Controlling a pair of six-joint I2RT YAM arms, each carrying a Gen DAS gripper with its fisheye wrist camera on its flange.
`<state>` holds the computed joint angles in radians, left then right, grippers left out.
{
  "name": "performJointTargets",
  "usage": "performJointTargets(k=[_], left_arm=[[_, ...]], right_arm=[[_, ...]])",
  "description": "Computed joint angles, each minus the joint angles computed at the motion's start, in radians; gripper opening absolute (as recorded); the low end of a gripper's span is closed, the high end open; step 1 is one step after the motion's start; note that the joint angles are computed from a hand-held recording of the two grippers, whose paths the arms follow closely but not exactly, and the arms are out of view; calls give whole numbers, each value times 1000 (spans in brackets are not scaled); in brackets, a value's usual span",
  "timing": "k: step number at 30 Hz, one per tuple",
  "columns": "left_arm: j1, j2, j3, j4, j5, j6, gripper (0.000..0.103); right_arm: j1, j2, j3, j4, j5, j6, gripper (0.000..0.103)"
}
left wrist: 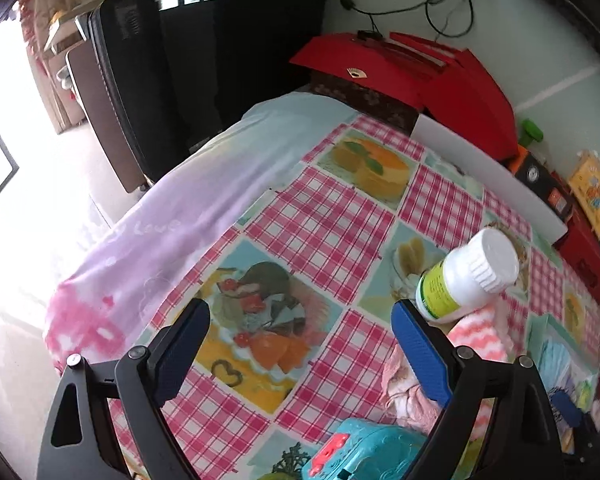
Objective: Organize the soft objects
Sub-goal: 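Move the left gripper to the pink sock while the right gripper approaches the pink-white zigzag cloth, then close the left gripper on the pink sock while the right gripper grasps the zigzag cloth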
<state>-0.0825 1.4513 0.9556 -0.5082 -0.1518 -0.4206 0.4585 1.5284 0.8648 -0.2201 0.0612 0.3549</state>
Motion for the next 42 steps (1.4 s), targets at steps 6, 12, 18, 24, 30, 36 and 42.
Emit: performJointTargets(k=[6,12,18,24,30,36,42], left_arm=[[-18,-3,-18,50,29,18,93],[-38,28,13,20,112,70,93],[-108,87,78,-77,104,106,93],[-144,88,90,-89,84,124,92],[-173,119,100,-104,83,152,66],[-202,147,108,-119,69,187,63],[-208,175,128,-140,71,199,57]], right_arm=[[28,46,20,66,-12,-34,103],[31,85,22,125,-70,-48,93],[27,103,12,174,-123,-41,81],[13,129,18,195,-169,-42,53],[20,135,22,202,-187,-52,42],[20,140,24,195,-197,-55,40],[21,156,36,183,-199,-60,40]])
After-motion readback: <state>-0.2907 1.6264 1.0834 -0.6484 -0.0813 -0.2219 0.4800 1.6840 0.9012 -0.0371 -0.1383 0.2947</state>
